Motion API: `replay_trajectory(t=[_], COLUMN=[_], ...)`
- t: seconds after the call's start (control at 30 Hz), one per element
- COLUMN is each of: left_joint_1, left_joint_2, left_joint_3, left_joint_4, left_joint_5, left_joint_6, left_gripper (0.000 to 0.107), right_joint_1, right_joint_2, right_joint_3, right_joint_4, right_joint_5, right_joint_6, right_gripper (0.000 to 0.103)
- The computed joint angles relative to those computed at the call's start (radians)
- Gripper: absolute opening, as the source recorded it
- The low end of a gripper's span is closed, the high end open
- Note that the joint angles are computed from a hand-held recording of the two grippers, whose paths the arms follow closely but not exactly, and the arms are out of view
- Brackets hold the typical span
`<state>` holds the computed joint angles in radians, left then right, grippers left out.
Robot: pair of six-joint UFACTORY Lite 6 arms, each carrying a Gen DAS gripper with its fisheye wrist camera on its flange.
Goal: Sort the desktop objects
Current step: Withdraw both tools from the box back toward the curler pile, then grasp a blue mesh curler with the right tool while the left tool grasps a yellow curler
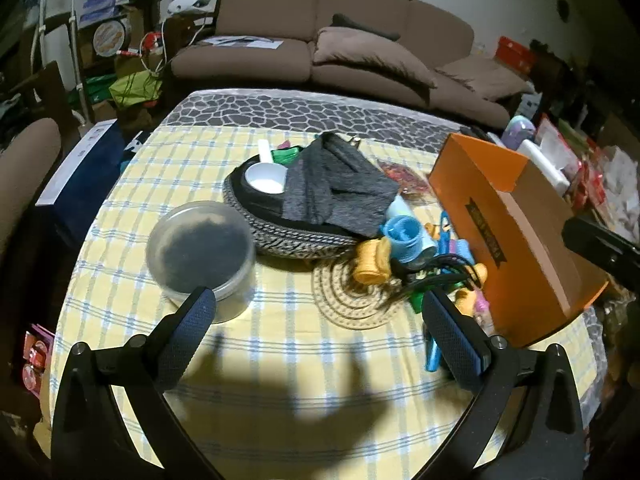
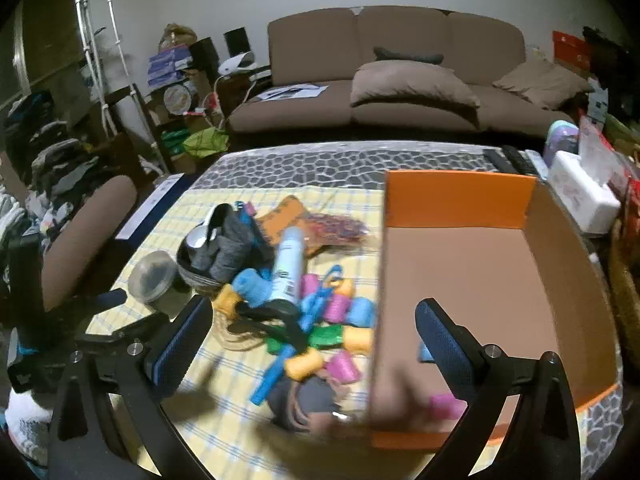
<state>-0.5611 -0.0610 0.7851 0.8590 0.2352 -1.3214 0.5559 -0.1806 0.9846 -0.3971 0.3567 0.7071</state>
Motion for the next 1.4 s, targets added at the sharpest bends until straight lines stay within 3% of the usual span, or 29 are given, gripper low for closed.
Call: replay_trajectory(t=[0.2,0.43,0.63,0.73,1.03,1.1,1.3,1.33,1.37,1.4], left_joint_1=[0.050,0.104,0.111,0.110,0.086,0.082,0.081,0.079,0.076,0.073], left_joint_2=[-0.009,0.066,0.131,0.153,0.172,0.174,0.189,0.193,0.197,0.202], left_joint_3=[-0.034,0.003,0.037,0.049,0.069,0.072,0.089,0.094,0.097,0.103], left_joint_4=[-0.118,-0.465,-0.684,-0.762,-0.605,-0.592,-0.620,-0.614,-0.585,-0.548], left_joint_5=[-0.041,-0.106,-0.117,-0.120,-0.111,-0.113,-0.117,-0.120,-0.123,-0.124], left_joint_6=[0.138,0.505,0.726,0.794,0.640,0.624,0.642,0.636,0.608,0.570], left_gripper=[0.103,0.103,0.103,0.103,0.103,0.103,0.103,0.103,0.103,0.103], right_joint_1=[0.063,0.100,0.103,0.089,0.067,0.062,0.032,0.021,0.012,0.003], right_joint_2=[0.157,0.370,0.529,0.582,0.624,0.624,0.608,0.601,0.583,0.569], right_joint_3=[0.096,0.254,0.378,0.416,0.412,0.410,0.401,0.395,0.380,0.369], right_joint_4=[-0.100,-0.138,-0.105,-0.039,-0.002,0.068,0.348,0.421,0.462,0.521], right_joint_5=[-0.040,-0.072,-0.060,-0.056,-0.088,-0.105,-0.122,-0.125,-0.129,-0.133], right_joint_6=[0.120,0.161,0.088,0.019,-0.014,-0.081,-0.320,-0.384,-0.416,-0.467], right_gripper=[0.102,0.098,0.082,0.068,0.060,0.047,0.041,0.033,0.009,0.009])
